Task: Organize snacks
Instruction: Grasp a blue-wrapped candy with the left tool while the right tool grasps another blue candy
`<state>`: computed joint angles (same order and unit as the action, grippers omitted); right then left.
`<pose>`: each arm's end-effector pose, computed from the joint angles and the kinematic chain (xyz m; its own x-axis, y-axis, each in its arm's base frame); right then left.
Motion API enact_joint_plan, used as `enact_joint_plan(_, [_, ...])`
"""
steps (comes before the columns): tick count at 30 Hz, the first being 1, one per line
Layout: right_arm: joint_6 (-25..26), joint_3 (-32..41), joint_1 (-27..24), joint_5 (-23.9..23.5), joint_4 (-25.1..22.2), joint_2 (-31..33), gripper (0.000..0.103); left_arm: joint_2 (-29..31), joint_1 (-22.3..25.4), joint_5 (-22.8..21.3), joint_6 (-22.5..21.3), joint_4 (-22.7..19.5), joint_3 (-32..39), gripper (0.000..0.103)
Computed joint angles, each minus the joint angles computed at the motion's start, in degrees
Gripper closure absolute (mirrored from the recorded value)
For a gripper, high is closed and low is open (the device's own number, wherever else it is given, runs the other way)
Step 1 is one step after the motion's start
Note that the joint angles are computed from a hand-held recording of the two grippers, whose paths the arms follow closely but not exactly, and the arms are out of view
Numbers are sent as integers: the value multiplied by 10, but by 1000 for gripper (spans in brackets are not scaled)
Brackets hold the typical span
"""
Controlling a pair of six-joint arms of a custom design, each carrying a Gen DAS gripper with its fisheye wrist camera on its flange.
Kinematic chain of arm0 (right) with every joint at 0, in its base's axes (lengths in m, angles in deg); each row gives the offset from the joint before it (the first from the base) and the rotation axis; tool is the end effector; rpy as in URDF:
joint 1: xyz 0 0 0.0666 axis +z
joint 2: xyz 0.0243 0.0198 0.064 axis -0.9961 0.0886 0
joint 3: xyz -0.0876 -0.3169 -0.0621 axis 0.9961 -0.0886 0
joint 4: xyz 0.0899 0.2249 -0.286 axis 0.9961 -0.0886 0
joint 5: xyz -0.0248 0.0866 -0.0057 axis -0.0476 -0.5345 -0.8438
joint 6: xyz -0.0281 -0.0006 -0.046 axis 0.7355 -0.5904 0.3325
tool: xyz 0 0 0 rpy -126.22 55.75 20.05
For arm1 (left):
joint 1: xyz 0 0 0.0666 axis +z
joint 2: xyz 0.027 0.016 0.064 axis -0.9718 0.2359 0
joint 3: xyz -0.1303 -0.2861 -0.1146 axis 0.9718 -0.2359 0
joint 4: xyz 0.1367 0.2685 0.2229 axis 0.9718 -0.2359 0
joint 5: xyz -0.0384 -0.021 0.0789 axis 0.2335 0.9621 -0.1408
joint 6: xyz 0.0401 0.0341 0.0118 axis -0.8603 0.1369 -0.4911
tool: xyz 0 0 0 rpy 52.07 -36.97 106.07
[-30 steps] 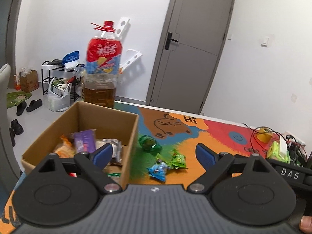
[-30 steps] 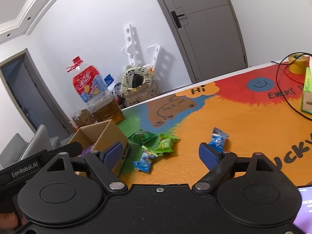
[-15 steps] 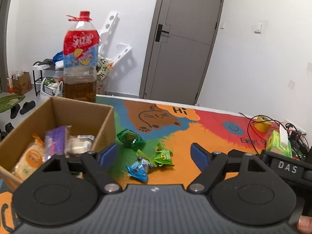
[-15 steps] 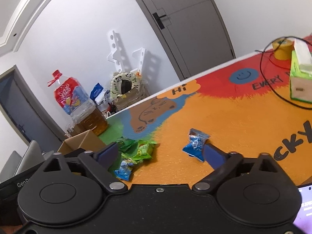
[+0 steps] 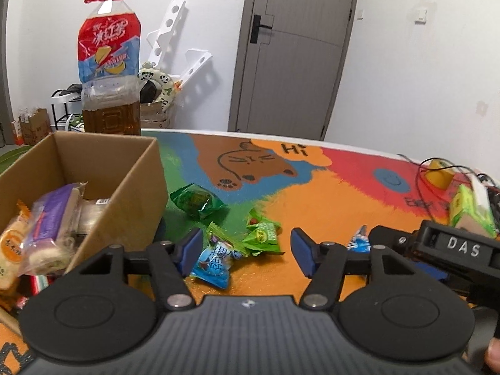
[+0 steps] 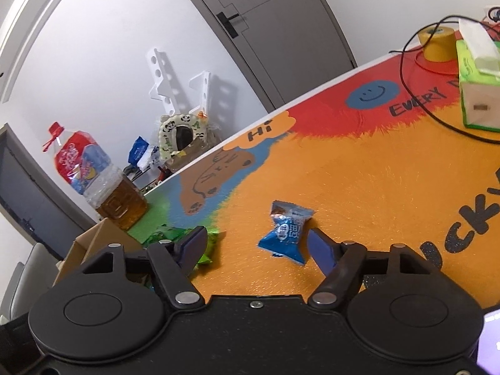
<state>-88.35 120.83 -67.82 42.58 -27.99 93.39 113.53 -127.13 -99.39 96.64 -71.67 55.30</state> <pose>0.3886 0.1249 0.2506 -0.6641 0.3590 -0.6558 -0.0660 0.8456 0.5298 0.3028 -0.3361 0.2519 -0.5704 -0.1483 -0.8078 -0.0830 0.9889 -0.1230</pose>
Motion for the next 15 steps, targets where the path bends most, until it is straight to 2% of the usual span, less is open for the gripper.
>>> enact_joint_plan(11, [-9,11,-3,1,39,51,35,50,21,1,-3,2,15,47])
enact_joint_plan(15, [-8,12,-3,-6,45,60,39,59,26,5,1,2,16,50])
